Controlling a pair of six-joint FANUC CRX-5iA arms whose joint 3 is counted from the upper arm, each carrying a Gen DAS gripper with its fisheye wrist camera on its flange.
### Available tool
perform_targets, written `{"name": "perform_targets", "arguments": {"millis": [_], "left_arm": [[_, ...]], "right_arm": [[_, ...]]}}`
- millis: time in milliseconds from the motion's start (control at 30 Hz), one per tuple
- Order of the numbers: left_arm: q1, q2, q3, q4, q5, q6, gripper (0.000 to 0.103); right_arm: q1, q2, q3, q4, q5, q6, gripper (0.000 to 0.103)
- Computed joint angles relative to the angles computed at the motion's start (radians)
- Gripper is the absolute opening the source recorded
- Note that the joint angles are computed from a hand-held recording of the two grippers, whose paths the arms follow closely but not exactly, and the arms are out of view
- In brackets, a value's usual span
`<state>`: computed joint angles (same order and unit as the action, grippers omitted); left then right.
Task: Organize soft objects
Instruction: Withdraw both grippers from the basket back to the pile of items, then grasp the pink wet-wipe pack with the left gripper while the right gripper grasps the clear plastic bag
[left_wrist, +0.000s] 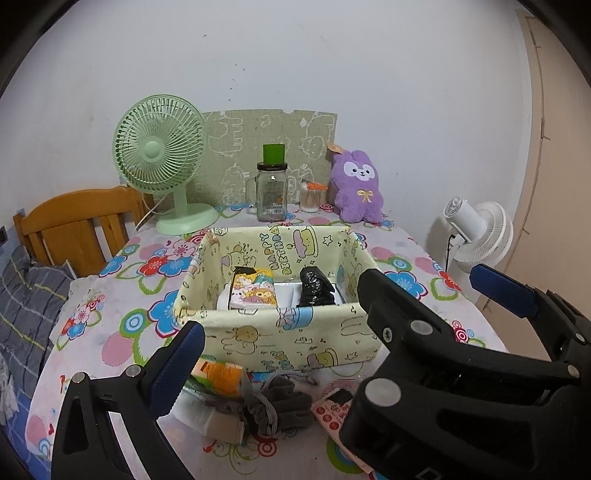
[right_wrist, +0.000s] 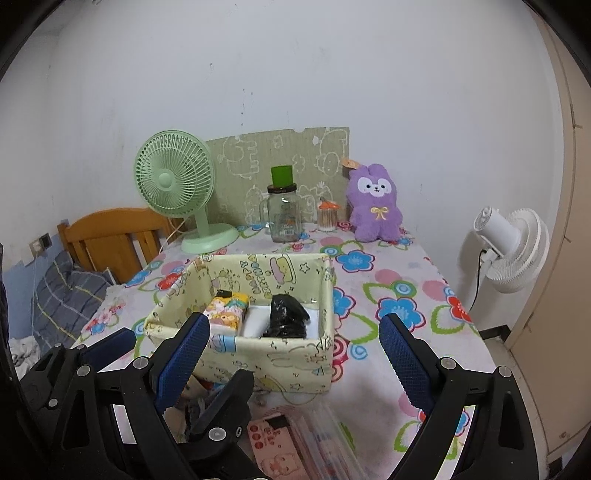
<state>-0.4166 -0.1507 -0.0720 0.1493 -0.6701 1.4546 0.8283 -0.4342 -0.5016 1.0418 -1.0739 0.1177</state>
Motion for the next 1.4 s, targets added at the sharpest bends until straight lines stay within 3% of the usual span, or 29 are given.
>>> {"name": "perform_targets", "arguments": {"millis": [433,967,1400], "left_arm": [[-0.019,-0.018,-0.054,-0.011,-0.028,0.026,0.103],[-0.069,-0.003,-0.072,-0.093,-0.084,0.156,0.102],[-0.093,0.036,-0.056,-0.121,-0.135,0.194,0.097]], "right_arm": [[0.044,-0.04,-0.054,-0.051,-0.038,-0.001,0.095],[0.043,-0.088,-0.13,-0.142,-0.025,0.017,0.094],[-0.028,-0.085,-0.126,-0.295,0.019,0.126,0.074]]}}
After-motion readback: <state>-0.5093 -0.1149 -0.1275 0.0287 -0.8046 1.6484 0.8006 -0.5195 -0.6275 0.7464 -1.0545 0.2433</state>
